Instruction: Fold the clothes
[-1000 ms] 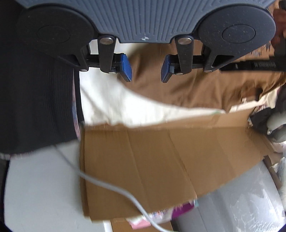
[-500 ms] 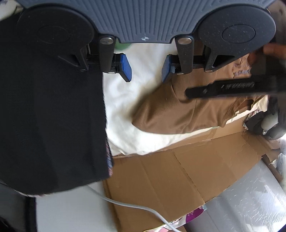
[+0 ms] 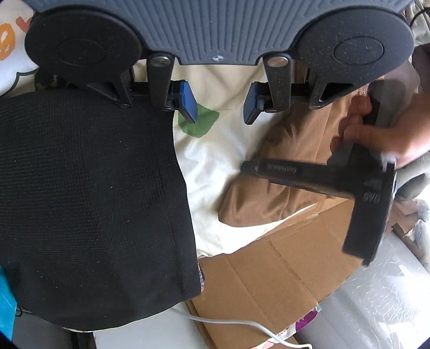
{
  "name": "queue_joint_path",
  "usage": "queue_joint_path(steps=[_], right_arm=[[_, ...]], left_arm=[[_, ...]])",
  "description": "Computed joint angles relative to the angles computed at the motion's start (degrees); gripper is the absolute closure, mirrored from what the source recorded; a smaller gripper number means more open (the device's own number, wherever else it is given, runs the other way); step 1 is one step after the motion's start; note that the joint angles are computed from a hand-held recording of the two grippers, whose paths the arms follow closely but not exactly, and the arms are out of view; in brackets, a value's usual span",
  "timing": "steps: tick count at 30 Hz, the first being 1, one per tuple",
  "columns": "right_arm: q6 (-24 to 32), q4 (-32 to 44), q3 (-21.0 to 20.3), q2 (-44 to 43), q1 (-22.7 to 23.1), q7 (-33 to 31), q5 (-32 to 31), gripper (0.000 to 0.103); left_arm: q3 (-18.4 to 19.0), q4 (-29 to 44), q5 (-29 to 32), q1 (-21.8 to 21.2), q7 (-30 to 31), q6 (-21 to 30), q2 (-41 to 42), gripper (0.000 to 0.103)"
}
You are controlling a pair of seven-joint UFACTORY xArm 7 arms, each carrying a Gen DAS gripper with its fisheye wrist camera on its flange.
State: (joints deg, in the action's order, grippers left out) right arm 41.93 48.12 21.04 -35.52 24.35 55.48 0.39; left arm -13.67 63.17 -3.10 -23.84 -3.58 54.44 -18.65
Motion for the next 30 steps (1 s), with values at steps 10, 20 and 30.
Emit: queue_joint_path(steps=[10,20,30], right_arm=[[-2.2,2.7,-0.8,4.8,-0.2,-3.3,-1.1,0.058],[-6.1,6.9,0.1,12.1,0.0,-4.0,-3.5,0.058],[-12.3,12.8,-0.6,22.2,1.2,-3.4,-7.2,0.058]], left_arm=[[6.5,-1.7,-13.2,1.7,0.4,-1.1,-3.2,0.092],[12.7,-13.7,-28.6,4.4,-0.9,-9.8,-12.7,0.092],[13.4,-20.5,-25.3,8.3,-6.1,-12.7,-15.3,0.084]])
